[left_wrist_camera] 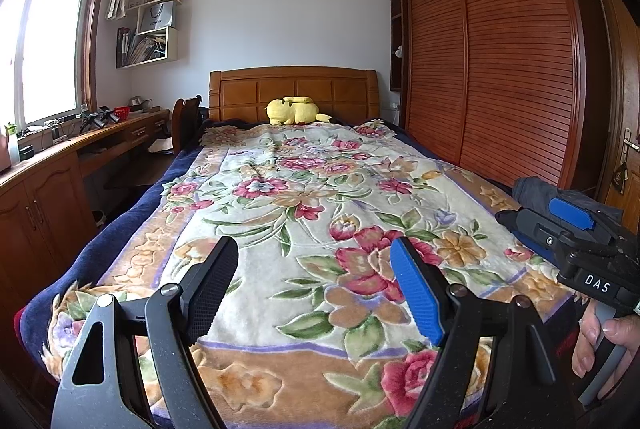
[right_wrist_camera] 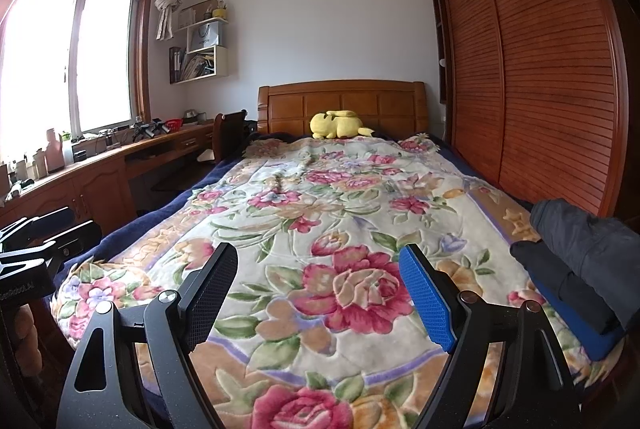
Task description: Fold large clothes
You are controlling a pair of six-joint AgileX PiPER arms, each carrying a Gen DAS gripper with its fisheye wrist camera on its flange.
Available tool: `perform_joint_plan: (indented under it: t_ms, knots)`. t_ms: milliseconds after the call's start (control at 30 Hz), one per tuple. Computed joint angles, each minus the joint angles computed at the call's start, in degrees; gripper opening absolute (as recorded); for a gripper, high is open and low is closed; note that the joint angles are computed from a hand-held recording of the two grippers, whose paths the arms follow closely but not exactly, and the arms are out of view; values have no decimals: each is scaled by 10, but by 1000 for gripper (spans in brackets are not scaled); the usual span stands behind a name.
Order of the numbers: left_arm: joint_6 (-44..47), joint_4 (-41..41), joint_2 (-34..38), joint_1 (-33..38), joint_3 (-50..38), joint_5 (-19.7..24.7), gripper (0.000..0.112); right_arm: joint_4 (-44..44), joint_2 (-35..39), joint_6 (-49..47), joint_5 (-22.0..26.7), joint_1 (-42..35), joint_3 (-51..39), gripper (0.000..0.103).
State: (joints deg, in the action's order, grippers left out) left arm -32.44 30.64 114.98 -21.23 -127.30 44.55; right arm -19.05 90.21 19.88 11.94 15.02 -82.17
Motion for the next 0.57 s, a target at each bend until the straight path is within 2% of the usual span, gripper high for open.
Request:
perform_joint_plan:
  t_ms: [133, 567]
  knots:
    - [-2, 2, 1, -1, -2, 2, 79, -36, 2, 37, 0, 5, 0, 84]
    - [-3, 3, -4, -1, 6, 1, 79, -34, 3, 37, 0, 6, -1, 84]
